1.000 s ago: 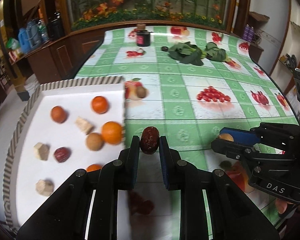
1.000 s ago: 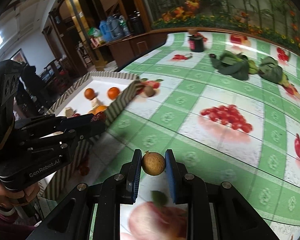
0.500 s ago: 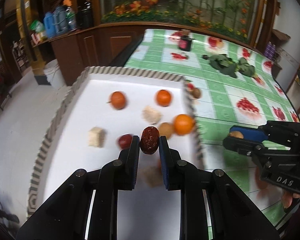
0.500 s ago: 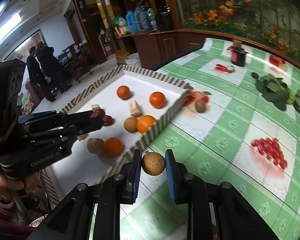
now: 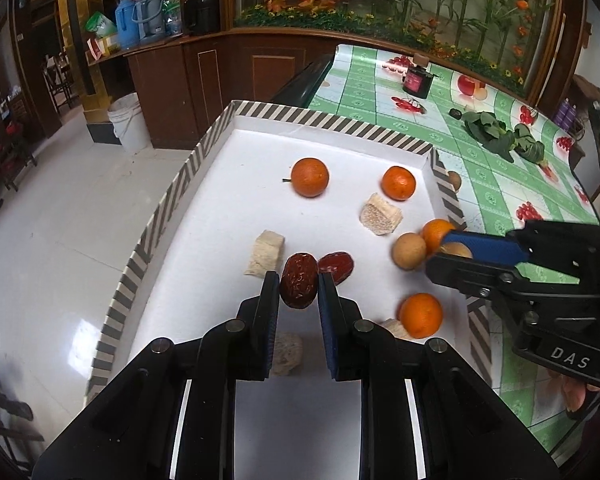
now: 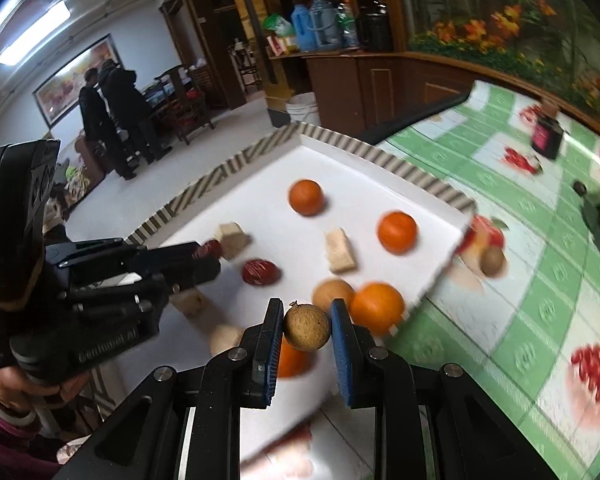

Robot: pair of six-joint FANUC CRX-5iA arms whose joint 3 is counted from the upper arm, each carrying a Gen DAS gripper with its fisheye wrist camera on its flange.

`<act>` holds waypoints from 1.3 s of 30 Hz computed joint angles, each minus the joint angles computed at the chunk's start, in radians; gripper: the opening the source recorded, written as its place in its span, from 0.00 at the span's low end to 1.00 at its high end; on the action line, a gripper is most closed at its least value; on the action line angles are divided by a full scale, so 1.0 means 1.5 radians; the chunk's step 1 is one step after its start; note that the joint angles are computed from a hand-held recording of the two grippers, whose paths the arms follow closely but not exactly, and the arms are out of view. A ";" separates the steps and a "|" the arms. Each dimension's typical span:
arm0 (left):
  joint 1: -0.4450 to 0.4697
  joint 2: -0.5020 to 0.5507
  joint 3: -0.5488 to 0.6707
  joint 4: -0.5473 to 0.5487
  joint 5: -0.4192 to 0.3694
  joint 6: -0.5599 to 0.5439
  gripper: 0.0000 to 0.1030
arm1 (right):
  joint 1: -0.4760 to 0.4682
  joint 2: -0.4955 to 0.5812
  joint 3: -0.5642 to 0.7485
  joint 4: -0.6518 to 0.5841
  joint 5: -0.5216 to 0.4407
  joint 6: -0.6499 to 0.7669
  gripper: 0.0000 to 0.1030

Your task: Organize fruits

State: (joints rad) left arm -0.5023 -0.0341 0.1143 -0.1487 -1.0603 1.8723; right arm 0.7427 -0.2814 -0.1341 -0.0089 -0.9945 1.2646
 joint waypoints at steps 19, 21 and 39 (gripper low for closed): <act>-0.001 0.033 0.037 -0.016 -0.059 0.001 0.20 | 0.002 0.068 0.026 -0.019 -0.002 0.053 0.24; -0.006 0.034 0.040 -0.026 -0.062 0.010 0.22 | 0.001 0.062 0.024 -0.019 -0.006 0.042 0.25; -0.103 0.010 0.050 -0.181 -0.036 0.173 0.47 | 0.031 -0.073 -0.087 0.072 0.049 -0.121 0.25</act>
